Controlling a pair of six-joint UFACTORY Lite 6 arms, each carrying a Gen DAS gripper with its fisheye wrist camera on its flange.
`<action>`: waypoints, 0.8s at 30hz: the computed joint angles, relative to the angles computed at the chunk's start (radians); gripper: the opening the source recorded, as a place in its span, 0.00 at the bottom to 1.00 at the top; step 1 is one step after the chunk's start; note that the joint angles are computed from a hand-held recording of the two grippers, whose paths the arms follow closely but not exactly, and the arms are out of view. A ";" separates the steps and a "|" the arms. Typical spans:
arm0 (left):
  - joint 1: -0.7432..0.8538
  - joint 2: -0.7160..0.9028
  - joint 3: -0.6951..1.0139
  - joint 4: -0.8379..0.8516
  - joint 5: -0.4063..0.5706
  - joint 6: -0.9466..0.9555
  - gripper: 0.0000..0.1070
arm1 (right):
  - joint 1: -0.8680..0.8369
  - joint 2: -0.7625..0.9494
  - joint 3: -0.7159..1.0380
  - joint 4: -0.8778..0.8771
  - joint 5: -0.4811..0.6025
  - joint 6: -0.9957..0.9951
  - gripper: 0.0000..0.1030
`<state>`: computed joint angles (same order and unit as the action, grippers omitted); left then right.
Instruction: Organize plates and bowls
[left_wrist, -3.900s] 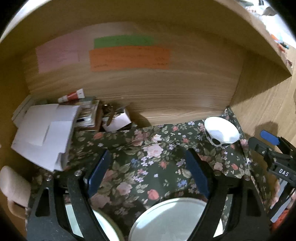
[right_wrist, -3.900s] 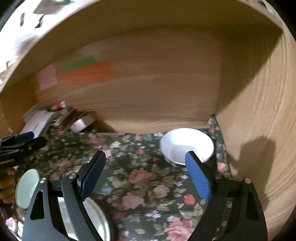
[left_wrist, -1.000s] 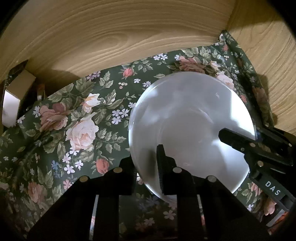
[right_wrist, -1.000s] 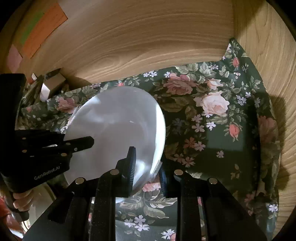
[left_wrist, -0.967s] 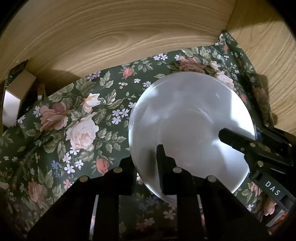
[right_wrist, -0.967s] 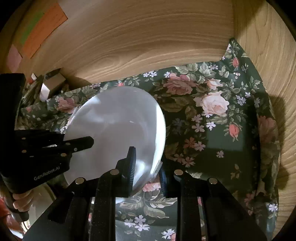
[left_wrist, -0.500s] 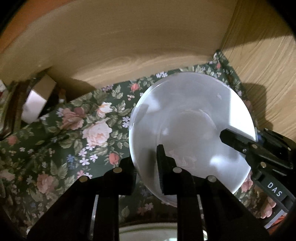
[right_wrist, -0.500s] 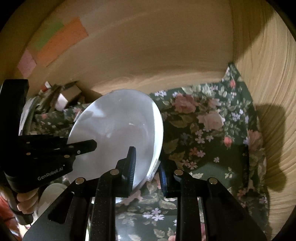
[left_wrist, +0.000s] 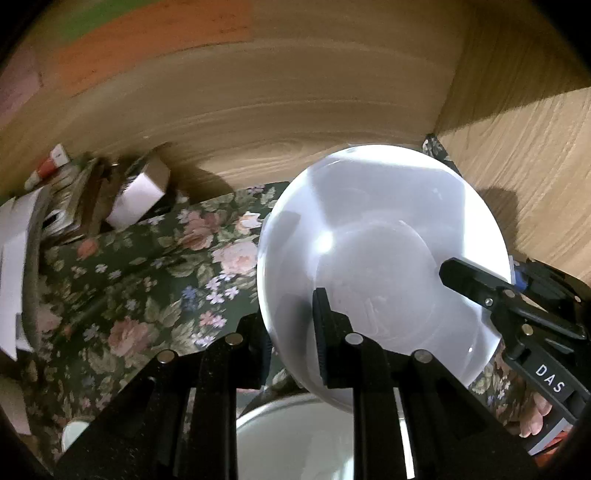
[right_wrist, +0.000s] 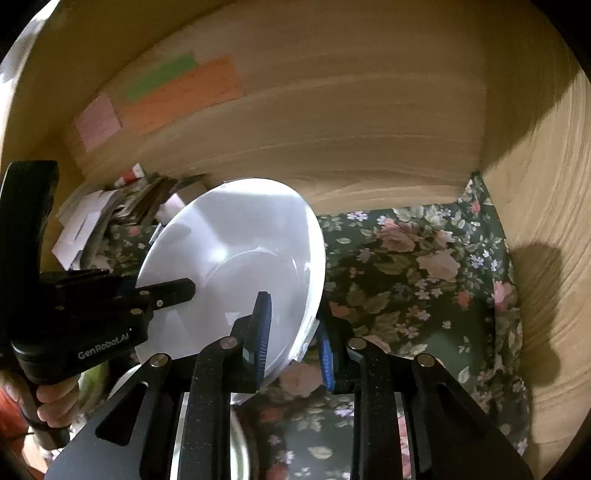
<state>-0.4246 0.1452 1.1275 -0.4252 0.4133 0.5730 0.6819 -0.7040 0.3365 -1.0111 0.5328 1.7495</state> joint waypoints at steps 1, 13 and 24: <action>0.012 -0.022 -0.019 -0.013 0.000 0.017 0.18 | 0.035 0.009 0.010 -0.016 0.023 0.031 0.21; 0.216 -0.240 -0.177 -0.207 0.069 0.280 0.18 | 0.299 0.186 0.156 -0.133 0.173 0.237 0.21; 0.448 -0.340 -0.258 -0.348 0.176 0.509 0.18 | 0.418 0.381 0.297 -0.199 0.203 0.343 0.21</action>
<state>0.0230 -0.1951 0.8693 -0.7732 0.5896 1.0823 1.1000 -0.3231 0.6330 -1.2102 0.7355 2.0924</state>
